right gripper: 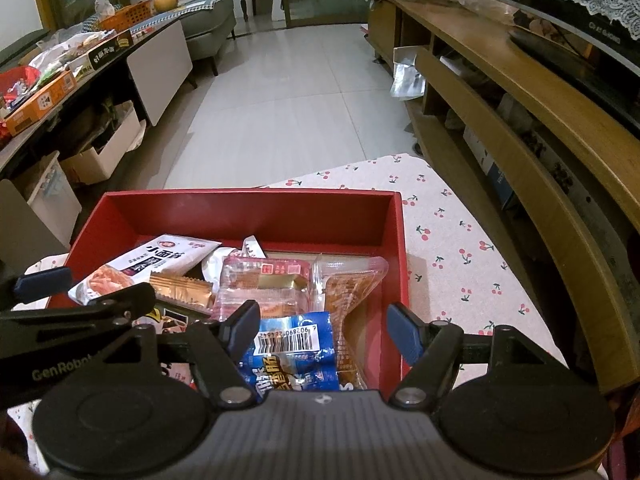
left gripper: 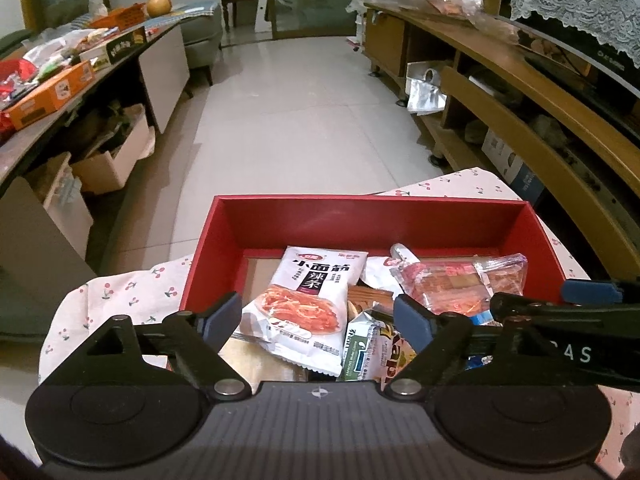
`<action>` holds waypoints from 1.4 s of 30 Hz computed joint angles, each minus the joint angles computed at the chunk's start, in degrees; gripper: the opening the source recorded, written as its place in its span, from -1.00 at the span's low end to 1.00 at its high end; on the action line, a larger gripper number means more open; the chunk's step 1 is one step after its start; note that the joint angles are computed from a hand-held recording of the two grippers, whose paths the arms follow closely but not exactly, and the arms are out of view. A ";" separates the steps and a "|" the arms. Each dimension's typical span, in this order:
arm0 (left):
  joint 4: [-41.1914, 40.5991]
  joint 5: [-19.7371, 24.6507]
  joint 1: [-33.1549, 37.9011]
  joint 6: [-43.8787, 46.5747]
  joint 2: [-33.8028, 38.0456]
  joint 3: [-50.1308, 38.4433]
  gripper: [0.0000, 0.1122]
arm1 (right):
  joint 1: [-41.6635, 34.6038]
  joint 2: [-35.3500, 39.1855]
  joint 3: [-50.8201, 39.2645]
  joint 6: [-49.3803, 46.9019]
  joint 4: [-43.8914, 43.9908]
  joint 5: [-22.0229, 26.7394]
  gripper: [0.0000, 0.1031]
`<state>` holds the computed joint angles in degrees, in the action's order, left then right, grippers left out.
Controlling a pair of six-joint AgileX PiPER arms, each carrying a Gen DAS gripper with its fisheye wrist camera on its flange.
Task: Organize snacks
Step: 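Lower both packets into the red box and open both grippers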
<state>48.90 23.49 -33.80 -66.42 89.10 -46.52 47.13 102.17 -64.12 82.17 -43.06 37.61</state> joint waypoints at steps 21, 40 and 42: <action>8.17 16.61 -7.86 -5.05 3.68 -3.76 0.84 | 2.02 -1.81 0.67 2.62 -2.58 2.42 0.52; -0.94 8.84 -4.34 0.26 -2.71 0.12 0.84 | 4.27 -5.34 3.42 6.72 -4.53 4.04 0.52; -0.75 8.46 -4.45 -0.55 -3.86 1.05 0.84 | 4.87 -6.03 3.86 7.37 -4.84 4.44 0.52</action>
<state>48.15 31.95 -38.25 -66.97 85.24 -45.48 52.00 96.14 -60.27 89.54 -47.90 42.05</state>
